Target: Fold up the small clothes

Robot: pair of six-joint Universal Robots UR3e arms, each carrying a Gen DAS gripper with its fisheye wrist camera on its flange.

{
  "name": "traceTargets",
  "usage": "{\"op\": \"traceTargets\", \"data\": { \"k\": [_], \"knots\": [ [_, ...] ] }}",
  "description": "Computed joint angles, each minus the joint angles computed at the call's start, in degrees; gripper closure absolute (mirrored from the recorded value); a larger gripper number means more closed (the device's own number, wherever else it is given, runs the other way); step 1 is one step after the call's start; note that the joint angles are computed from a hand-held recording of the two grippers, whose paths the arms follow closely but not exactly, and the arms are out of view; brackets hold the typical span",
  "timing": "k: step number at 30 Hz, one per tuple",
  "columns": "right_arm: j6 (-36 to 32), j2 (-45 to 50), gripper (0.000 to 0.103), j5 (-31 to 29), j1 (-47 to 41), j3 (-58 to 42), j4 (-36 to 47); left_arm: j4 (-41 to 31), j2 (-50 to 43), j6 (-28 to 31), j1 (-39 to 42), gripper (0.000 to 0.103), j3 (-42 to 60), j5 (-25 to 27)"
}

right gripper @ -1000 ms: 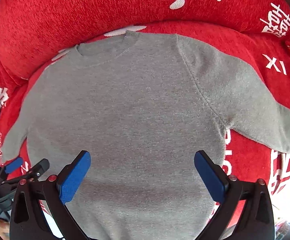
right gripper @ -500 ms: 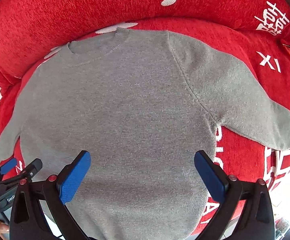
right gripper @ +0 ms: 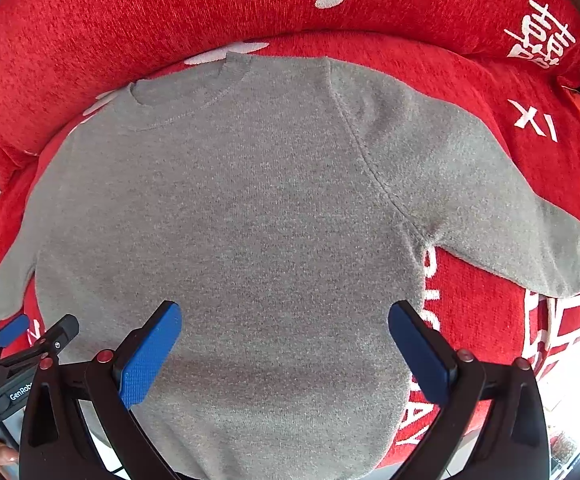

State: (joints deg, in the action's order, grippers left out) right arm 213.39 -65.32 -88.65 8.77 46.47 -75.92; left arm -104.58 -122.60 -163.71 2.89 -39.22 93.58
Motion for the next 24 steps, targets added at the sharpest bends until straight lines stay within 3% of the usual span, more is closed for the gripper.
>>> {"op": "traceTargets", "data": {
  "k": [24],
  "knots": [
    [1.06, 0.53, 0.000, -0.43, 0.97, -1.48, 0.76, 1.02, 1.38, 0.76, 1.33, 0.000, -2.40, -0.26]
  ]
}}
